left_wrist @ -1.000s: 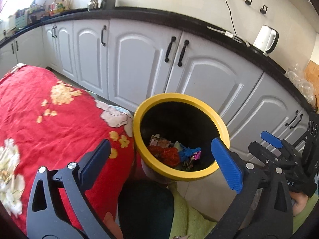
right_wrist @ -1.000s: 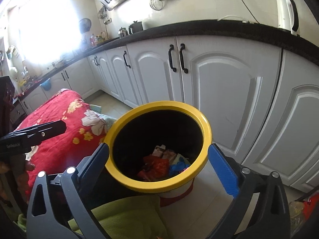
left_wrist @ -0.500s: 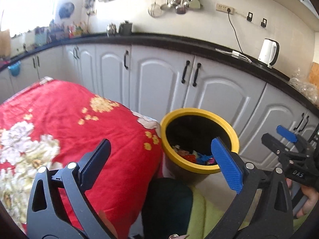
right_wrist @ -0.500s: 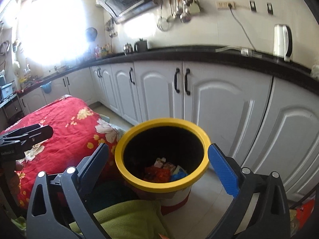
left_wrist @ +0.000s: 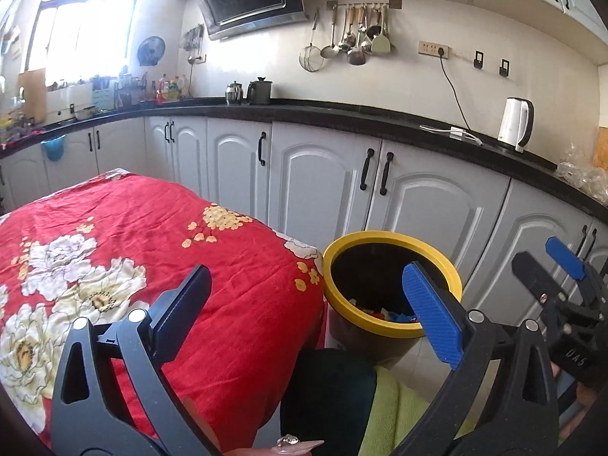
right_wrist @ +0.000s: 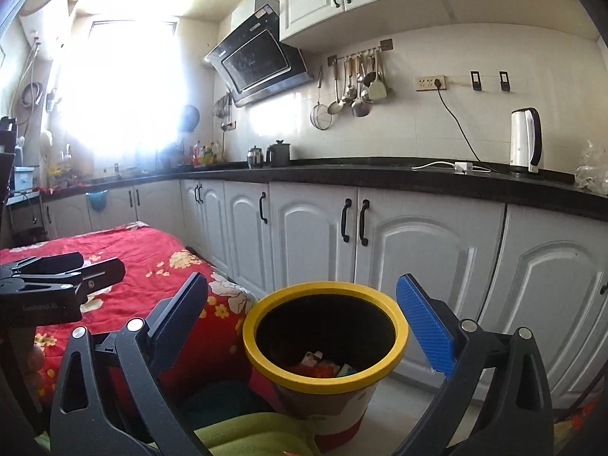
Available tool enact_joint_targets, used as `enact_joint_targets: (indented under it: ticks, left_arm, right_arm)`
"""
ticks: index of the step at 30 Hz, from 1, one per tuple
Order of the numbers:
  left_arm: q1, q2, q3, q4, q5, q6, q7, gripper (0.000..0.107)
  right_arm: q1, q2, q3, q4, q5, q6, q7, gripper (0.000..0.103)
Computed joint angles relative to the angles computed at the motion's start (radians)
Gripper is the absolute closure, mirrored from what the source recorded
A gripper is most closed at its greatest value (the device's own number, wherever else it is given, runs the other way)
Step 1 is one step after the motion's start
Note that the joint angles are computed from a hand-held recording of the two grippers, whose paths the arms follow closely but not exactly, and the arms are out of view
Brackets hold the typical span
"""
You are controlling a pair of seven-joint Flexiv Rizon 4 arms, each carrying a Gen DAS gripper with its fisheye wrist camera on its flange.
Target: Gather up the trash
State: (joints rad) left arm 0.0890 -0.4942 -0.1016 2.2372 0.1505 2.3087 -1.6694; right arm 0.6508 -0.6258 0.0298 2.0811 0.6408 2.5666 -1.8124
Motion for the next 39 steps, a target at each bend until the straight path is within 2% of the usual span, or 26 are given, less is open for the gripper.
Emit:
enact_joint_targets:
  ticks: [9,39]
  left_arm:
    - [0.007,-0.005,-0.002,-0.002,0.011,0.002,-0.009,0.014]
    - [0.004,-0.002,0.003,0.002,0.002,0.009,-0.005,0.014]
  right_arm:
    - [0.005,-0.004,-0.013,-0.017,0.012,-0.054,0.001,0.006]
    - [0.011,-0.009,-0.019,-0.013,0.016,-0.048,0.013,0.006]
